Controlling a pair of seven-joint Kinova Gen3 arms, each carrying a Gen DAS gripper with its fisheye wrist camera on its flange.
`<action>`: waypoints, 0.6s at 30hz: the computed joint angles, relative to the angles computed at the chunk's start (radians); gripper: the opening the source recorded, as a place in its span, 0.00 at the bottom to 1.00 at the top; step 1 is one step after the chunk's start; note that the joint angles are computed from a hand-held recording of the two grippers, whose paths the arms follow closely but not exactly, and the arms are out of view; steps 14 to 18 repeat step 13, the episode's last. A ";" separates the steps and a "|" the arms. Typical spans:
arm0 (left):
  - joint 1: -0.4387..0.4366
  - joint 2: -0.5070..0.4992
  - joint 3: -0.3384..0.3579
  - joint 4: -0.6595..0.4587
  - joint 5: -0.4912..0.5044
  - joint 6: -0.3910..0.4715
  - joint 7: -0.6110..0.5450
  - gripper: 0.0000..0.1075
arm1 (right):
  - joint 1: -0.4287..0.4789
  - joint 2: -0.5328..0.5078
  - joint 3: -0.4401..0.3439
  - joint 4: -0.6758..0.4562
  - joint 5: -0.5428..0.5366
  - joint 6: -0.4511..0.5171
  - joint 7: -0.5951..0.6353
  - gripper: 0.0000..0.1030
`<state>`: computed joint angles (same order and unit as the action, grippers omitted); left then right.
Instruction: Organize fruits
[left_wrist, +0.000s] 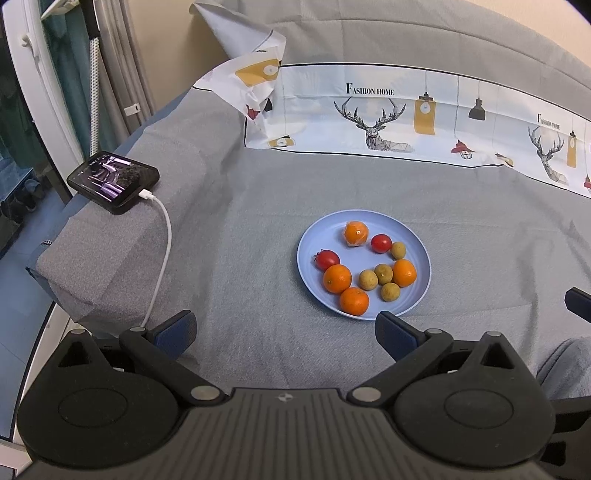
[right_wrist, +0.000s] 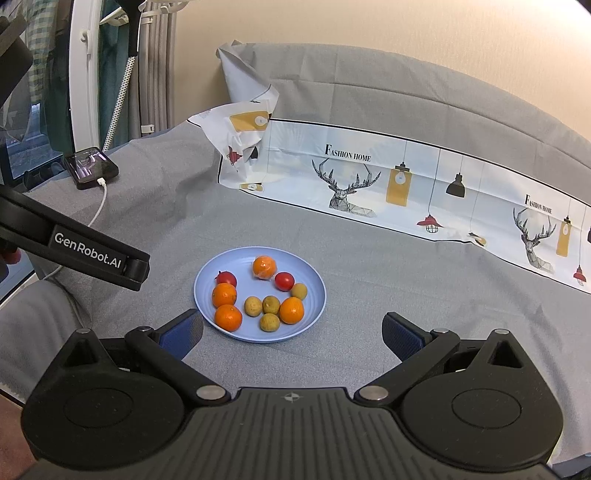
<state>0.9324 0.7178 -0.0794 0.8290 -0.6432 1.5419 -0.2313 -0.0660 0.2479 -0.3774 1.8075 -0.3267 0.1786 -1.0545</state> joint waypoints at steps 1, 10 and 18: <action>0.000 -0.001 0.000 0.003 0.000 -0.001 0.001 0.95 | 0.000 0.000 0.000 0.000 -0.001 0.000 0.001 0.99; 0.003 0.006 -0.001 -0.006 -0.005 0.012 -0.003 0.95 | -0.008 -0.001 0.008 0.000 0.002 0.000 -0.005 0.99; 0.002 0.009 -0.003 -0.008 -0.005 0.016 -0.002 0.95 | 0.005 0.003 -0.009 0.003 -0.004 -0.006 0.006 0.99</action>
